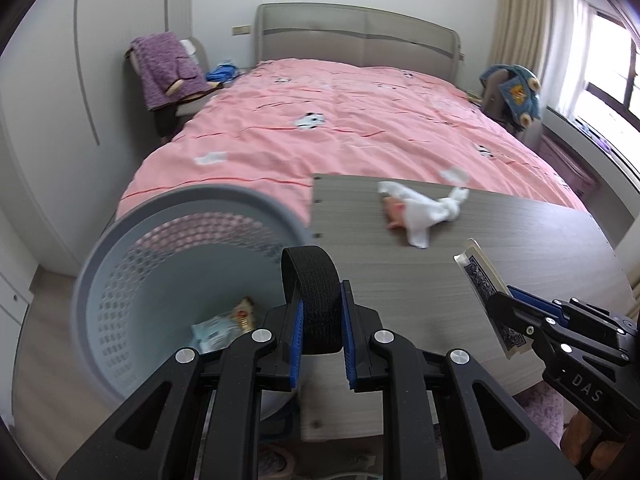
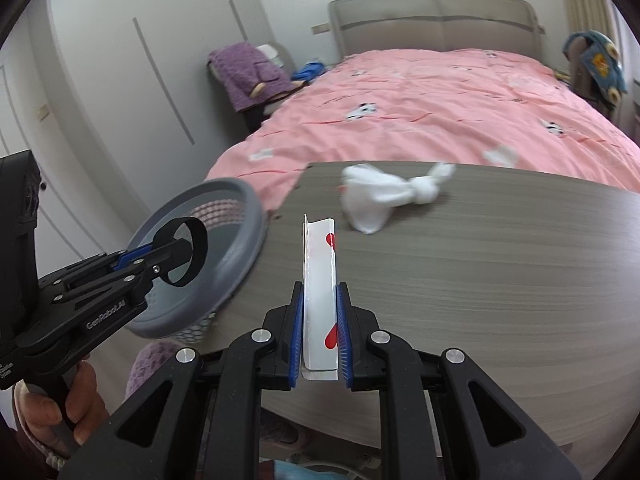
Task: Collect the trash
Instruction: 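Carry the tape roll and card box over the basket and open both tools, then hold both open tools above the basket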
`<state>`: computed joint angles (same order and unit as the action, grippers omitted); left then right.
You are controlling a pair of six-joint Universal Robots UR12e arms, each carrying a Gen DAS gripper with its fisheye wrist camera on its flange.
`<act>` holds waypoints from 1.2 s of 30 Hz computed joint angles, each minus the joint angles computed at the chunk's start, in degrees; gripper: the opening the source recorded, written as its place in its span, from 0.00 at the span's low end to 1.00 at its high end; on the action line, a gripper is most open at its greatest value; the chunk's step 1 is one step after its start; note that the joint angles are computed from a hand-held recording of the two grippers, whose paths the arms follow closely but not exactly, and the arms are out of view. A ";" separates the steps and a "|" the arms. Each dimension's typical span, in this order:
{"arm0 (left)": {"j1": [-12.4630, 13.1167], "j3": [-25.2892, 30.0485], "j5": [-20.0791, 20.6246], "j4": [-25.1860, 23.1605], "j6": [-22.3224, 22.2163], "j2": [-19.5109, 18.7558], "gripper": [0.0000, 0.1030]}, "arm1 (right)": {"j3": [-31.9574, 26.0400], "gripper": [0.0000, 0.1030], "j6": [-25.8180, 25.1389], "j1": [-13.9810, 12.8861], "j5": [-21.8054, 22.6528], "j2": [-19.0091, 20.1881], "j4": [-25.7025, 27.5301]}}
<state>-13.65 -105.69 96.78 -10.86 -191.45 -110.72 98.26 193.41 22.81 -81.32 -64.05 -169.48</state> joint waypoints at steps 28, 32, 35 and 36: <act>9.09 -1.17 -0.12 -1.45 -3.97 -0.29 0.41 | -21.24 0.21 -8.95 4.98 8.31 12.82 11.51; 9.20 -1.60 1.44 -1.05 -5.03 -0.12 0.50 | -21.09 0.52 -8.11 5.08 7.20 12.98 9.28; 9.09 -1.70 2.79 -1.27 -5.57 -0.06 0.54 | -21.10 0.52 -8.59 5.26 6.41 12.97 9.16; 8.98 -1.79 3.21 -1.26 -5.74 0.00 0.55 | -21.02 0.52 -8.71 5.33 6.20 12.93 9.20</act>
<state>-4.67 -107.48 99.98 -12.12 -197.19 -110.72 77.25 184.69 28.14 -75.12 -51.13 -160.28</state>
